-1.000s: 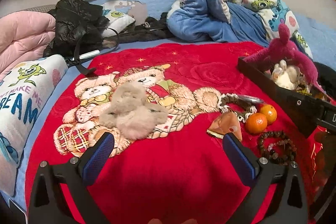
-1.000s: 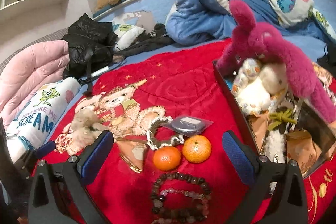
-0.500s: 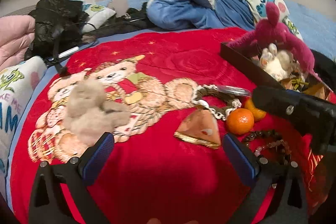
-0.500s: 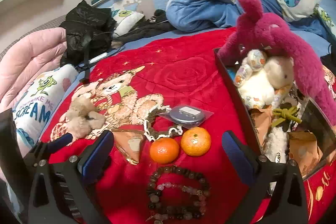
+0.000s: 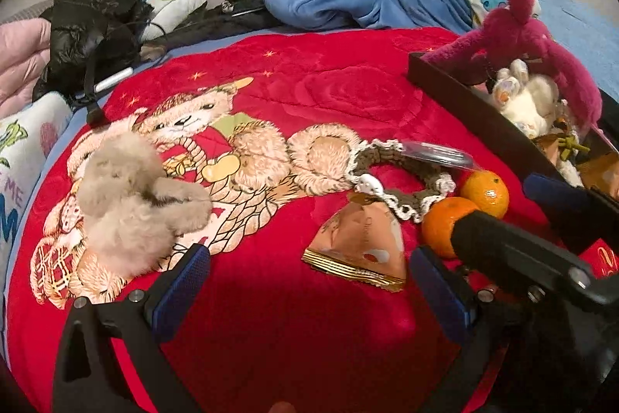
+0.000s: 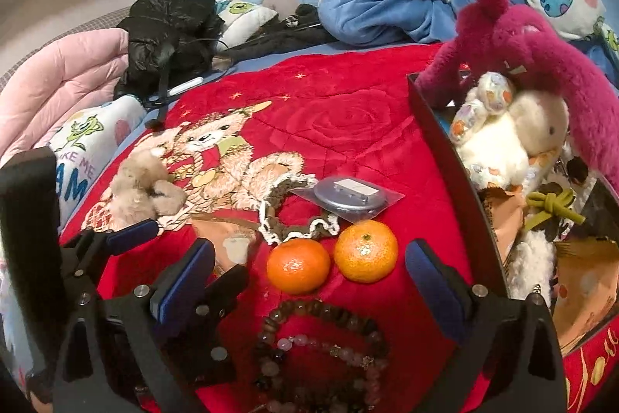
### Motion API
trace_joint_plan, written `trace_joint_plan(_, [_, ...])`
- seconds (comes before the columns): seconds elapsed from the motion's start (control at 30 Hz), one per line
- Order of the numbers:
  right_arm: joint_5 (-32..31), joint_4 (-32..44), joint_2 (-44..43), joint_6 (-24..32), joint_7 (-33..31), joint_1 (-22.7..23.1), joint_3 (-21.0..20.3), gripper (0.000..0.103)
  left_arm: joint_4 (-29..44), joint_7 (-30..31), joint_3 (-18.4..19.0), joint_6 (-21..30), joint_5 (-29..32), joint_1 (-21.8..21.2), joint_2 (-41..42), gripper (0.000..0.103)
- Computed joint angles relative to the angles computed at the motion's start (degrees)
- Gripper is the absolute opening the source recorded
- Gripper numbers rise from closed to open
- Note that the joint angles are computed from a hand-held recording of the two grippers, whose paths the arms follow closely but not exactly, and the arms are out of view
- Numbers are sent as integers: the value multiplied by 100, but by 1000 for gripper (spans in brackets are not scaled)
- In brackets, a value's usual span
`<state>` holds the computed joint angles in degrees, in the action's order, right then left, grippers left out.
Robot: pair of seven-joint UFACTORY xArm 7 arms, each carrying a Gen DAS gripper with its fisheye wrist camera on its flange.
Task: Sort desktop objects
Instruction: 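Grasp a brown dotted triangular packet with the left tool while the right tool grasps a mandarin orange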
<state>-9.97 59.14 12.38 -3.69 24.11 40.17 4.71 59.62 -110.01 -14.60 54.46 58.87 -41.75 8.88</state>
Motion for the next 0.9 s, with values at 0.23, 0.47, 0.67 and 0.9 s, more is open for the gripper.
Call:
trace_joint_plan(0.23, [585,46,103,86,-692,-939,1134,96,-10,60,26,-158,-64,56,41,103])
trace_joint_plan(0.47, [916,38,169,-15,-891,-999,1198,93,215,409,107,20,-241,17,228,103])
trace_joint_plan(0.67, [825,107,253,-49,-849,-667,871,90,34,394,170,-340,-477,145,138,103])
trace_joint_plan(0.9, [1013,193,391,53,-1244,-1365,1670,68,35,422,162,-346,-493,137,164,103])
